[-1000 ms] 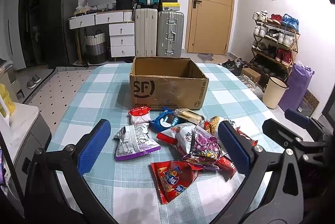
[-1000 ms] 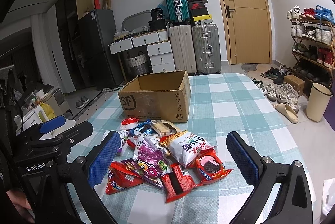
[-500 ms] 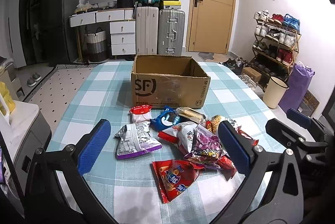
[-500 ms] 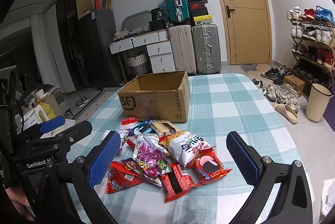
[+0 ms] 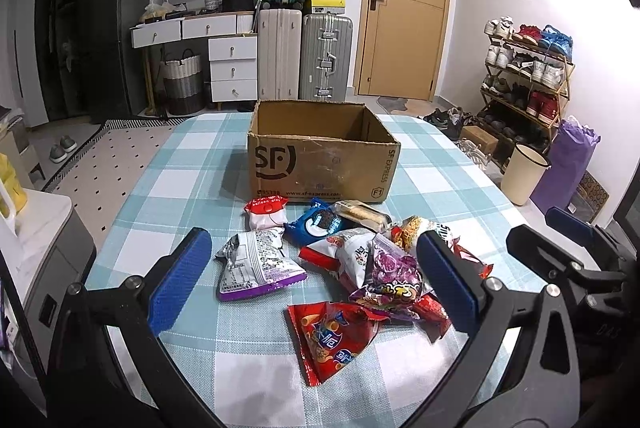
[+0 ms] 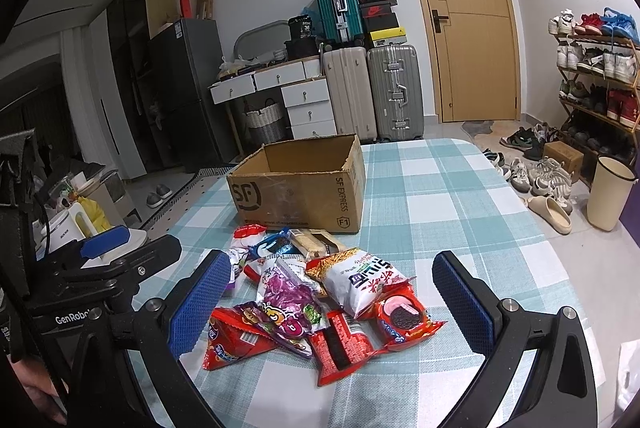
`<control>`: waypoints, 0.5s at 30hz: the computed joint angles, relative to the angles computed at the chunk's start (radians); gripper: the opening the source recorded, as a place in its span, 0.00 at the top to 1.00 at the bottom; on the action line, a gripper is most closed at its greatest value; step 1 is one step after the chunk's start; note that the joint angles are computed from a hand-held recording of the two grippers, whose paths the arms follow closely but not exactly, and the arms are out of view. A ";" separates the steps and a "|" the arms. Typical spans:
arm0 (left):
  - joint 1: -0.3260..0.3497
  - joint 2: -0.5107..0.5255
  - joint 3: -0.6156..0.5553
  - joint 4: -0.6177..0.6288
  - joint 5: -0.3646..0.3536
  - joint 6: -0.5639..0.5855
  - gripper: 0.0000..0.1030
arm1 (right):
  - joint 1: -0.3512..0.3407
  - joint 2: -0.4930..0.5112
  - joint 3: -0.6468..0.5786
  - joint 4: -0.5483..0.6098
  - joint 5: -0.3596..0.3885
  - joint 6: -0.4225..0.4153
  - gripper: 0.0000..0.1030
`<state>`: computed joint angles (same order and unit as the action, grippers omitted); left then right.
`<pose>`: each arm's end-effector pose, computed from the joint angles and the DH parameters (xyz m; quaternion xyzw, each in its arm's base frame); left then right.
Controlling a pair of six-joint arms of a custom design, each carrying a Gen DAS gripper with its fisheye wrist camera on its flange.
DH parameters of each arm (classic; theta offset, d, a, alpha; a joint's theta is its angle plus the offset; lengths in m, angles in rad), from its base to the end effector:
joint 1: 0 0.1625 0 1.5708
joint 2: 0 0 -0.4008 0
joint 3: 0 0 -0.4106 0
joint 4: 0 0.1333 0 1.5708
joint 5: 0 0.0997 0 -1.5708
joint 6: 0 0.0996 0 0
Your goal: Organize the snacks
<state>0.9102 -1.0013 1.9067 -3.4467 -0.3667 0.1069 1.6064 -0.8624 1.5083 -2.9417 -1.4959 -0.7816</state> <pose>-0.1621 -0.5774 0.2391 0.0280 0.7749 -0.5067 0.3768 0.1666 -0.7237 0.2115 0.3834 -0.8522 0.3428 0.0965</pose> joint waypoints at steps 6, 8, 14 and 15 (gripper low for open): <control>0.008 -0.006 0.003 0.018 -0.010 -0.015 0.01 | 0.000 0.004 -0.001 0.006 -0.005 -0.001 0.00; 0.012 -0.006 0.001 0.018 -0.008 -0.014 0.01 | -0.001 0.006 -0.003 0.011 -0.002 -0.001 0.00; 0.028 -0.010 0.000 0.040 -0.012 -0.037 0.01 | -0.004 0.018 -0.012 0.016 -0.002 -0.002 0.00; 0.030 -0.011 -0.001 0.046 -0.013 -0.044 0.01 | -0.004 0.020 -0.013 0.018 -0.001 -0.002 0.00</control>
<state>0.9405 -1.0126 1.9057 -3.4008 -0.3795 0.0634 1.6020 -0.8428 1.4955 -2.9235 -1.4970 -0.7840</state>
